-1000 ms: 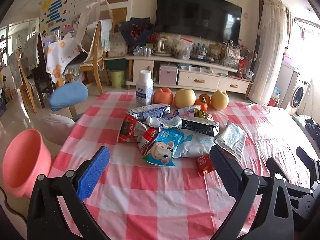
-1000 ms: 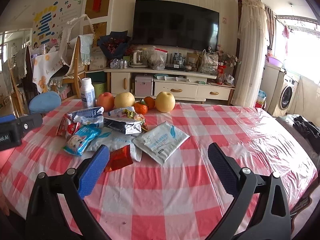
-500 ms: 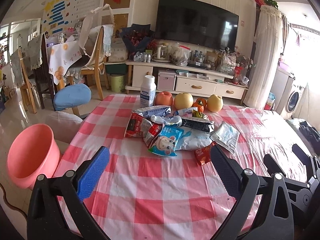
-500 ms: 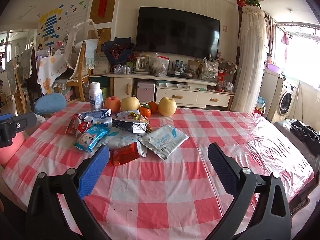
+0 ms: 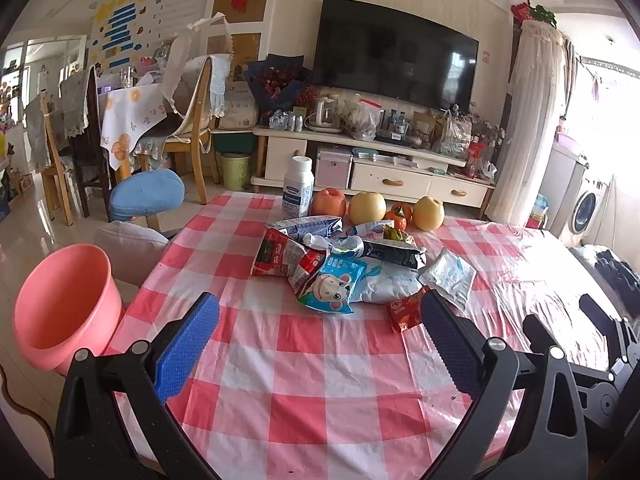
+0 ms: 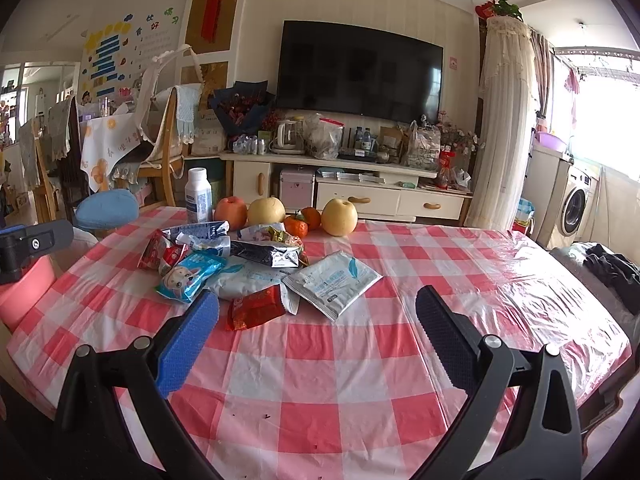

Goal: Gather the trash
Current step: 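Move both tools toward the pile of packets on the table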

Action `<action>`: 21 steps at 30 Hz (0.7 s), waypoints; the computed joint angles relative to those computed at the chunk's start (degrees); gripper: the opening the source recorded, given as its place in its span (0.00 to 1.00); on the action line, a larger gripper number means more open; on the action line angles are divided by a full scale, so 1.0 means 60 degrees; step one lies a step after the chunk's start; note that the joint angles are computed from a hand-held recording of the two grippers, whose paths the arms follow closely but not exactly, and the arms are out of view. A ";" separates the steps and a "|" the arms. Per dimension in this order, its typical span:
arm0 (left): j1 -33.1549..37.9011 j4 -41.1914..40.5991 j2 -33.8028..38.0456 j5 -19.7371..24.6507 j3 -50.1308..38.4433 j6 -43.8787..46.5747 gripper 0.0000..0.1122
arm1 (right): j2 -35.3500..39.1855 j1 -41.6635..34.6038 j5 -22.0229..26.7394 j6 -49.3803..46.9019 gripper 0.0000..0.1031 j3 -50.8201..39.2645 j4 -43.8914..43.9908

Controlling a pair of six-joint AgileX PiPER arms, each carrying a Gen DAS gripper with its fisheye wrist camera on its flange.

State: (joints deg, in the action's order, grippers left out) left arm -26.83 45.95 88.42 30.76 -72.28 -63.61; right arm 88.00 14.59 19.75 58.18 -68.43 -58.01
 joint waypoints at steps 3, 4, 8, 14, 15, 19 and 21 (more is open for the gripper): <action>0.0079 -0.0184 0.0027 -0.0115 0.0027 0.0001 0.88 | 0.0034 -0.0061 -0.0045 -0.0257 0.96 -0.0008 0.0208; 0.0105 -0.0280 0.0057 -0.0168 0.0021 0.0015 0.88 | 0.0055 -0.0074 -0.0056 -0.0450 0.97 -0.0020 0.0394; 0.0094 -0.0067 0.0121 -0.0352 0.0102 -0.0407 0.88 | 0.0177 -0.0240 -0.0154 -0.1425 0.96 -0.0131 0.1321; -0.0211 0.0913 0.0351 -0.0345 0.0121 -0.0996 0.88 | 0.0474 -0.0402 -0.0174 -0.1785 0.96 -0.0255 0.1527; -0.0271 0.1043 0.0412 -0.0339 0.0101 -0.0973 0.88 | 0.0547 -0.0461 -0.0197 -0.2052 0.96 -0.0308 0.1799; -0.0482 0.1541 0.0564 -0.0412 0.0081 -0.0800 0.88 | 0.0853 -0.0677 -0.0286 -0.2540 0.96 -0.0458 0.2275; -0.0576 0.1729 0.0624 -0.0406 0.0050 -0.0841 0.88 | 0.1033 -0.0832 -0.0382 -0.3050 0.96 -0.0572 0.2833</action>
